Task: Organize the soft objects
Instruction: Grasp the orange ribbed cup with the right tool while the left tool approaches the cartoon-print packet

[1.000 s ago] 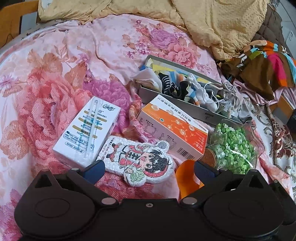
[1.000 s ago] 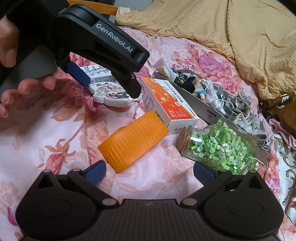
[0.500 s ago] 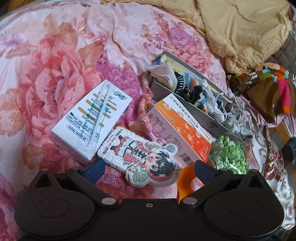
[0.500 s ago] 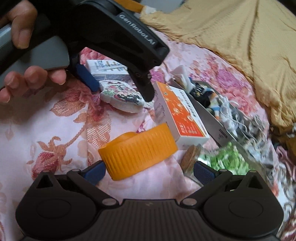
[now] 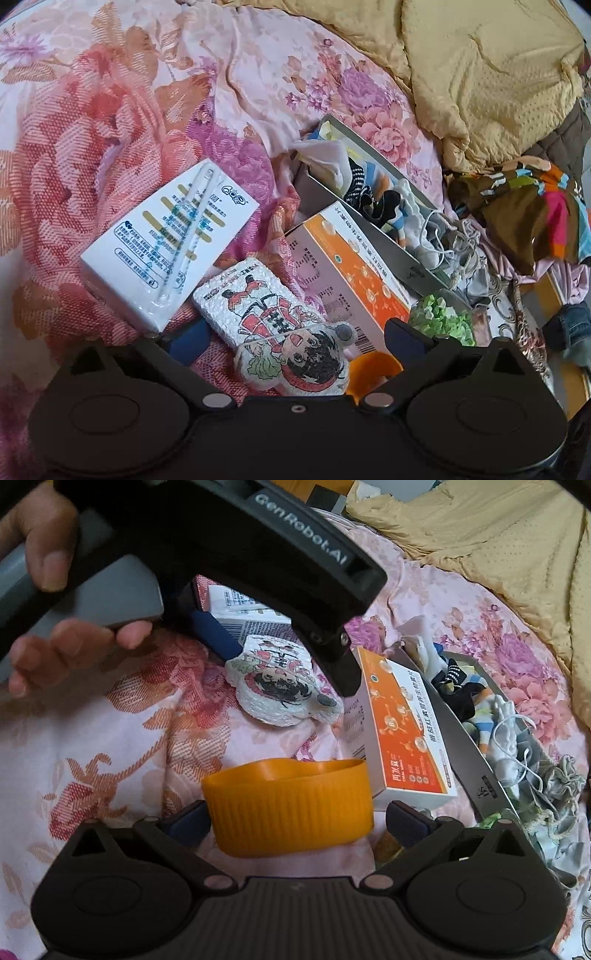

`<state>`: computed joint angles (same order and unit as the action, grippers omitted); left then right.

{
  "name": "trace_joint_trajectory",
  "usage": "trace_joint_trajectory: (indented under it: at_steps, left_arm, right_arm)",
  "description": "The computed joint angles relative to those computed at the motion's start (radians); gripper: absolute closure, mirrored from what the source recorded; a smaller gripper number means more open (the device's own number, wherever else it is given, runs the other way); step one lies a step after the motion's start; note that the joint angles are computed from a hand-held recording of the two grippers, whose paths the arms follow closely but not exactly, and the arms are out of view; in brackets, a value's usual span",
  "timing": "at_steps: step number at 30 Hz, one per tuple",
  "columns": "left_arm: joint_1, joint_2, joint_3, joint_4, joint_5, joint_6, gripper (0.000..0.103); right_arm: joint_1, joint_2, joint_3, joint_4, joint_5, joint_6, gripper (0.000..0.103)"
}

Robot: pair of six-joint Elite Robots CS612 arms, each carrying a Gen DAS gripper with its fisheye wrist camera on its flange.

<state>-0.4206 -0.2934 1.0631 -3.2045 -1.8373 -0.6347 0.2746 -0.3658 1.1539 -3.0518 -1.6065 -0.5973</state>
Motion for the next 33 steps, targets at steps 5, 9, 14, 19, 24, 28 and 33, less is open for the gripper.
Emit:
trace_joint_trajectory:
  at_steps: [5,9,14,19,24,28,33]
  left_arm:
    - [-0.011,-0.005,0.001,0.031,0.033,0.091,0.004]
    - [-0.020,-0.016,0.013,0.049,0.052,0.177,0.011]
    - [-0.022,-0.020,0.019,0.059,0.069,0.199,0.019]
    - [-0.021,-0.022,0.024,0.047,0.072,0.200,0.022]
    - [-0.029,-0.029,0.032,0.057,0.090,0.308,0.031]
    - [-0.035,-0.033,0.041,0.055,0.109,0.377,0.033]
    - [-0.033,-0.036,0.044,0.040,0.101,0.373,0.040]
  right_arm:
    - [-0.004,-0.001,0.008,-0.009,0.017,0.053,0.002]
    - [-0.003,-0.007,0.023,-0.029,0.025,0.039,0.007]
    - [-0.006,-0.015,0.036,-0.026,0.052,0.052,0.014]
    - [-0.014,-0.027,0.056,-0.025,0.097,0.088,0.025]
    - [-0.015,-0.038,0.071,-0.023,0.116,0.092,0.032]
    - [-0.017,-0.044,0.090,-0.057,0.143,0.083,0.039]
    - [-0.021,-0.047,0.100,-0.075,0.164,0.126,0.042]
